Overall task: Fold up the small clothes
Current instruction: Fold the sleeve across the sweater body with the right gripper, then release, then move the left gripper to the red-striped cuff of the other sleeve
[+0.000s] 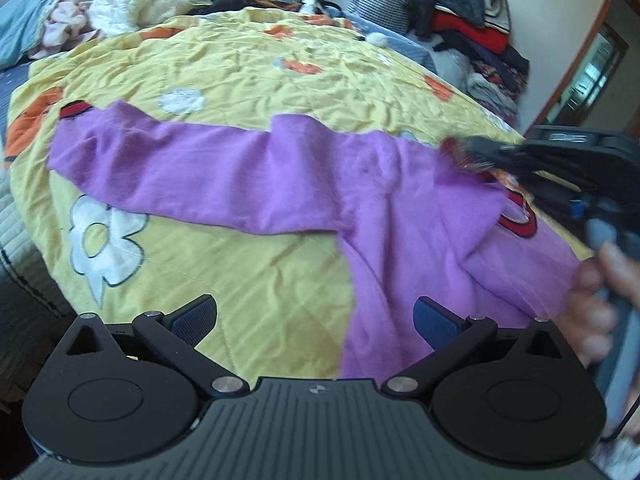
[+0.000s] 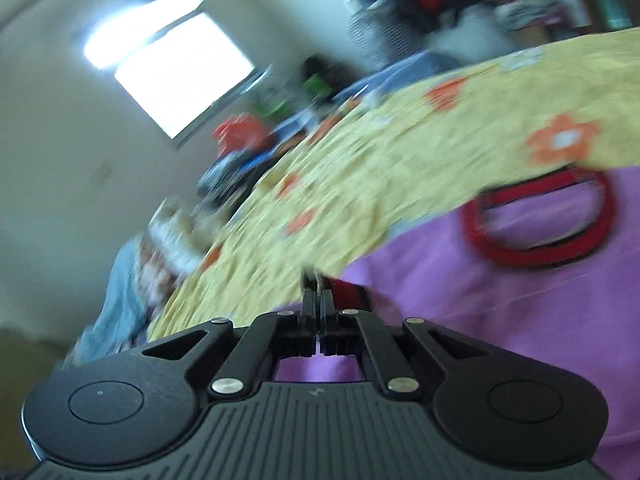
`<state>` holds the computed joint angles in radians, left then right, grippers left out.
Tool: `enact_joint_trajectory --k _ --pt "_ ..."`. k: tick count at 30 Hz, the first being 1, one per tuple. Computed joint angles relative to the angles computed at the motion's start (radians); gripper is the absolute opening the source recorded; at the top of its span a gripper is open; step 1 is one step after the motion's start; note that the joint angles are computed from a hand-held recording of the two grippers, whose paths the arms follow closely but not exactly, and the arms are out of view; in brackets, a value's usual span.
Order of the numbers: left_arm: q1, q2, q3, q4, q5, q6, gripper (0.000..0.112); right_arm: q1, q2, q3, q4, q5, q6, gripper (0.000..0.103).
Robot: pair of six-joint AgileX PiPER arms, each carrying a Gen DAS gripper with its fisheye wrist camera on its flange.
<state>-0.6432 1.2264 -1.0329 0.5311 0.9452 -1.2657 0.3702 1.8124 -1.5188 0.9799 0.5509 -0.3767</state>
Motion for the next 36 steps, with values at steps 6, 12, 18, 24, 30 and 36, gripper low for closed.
enact_joint_trajectory --k 6,12,18,24,30,36 --pt "0.043 -0.019 0.005 -0.023 0.007 0.025 0.103 0.048 -0.013 0.064 -0.027 0.028 -0.099 0.059" --pt "0.101 0.033 -0.019 -0.055 -0.074 0.105 0.103 -0.106 -0.107 0.234 -0.461 -0.055 0.175 0.059" --pt "0.171 0.206 -0.164 -0.139 -0.188 0.291 0.103 0.075 -0.256 0.392 -0.972 -0.018 0.235 0.067" --pt "0.241 0.471 -0.387 -0.347 -0.331 0.623 0.103 -0.111 -0.248 0.397 -0.981 -0.198 0.369 0.079" --pt "0.199 0.639 -0.482 -0.193 -0.278 0.606 0.103 -0.327 -0.099 0.269 -0.751 -0.084 0.031 0.083" --pt "0.201 0.585 -0.334 -0.002 -0.357 0.479 0.103 -0.585 -0.130 0.355 -0.413 -0.075 -0.385 0.103"
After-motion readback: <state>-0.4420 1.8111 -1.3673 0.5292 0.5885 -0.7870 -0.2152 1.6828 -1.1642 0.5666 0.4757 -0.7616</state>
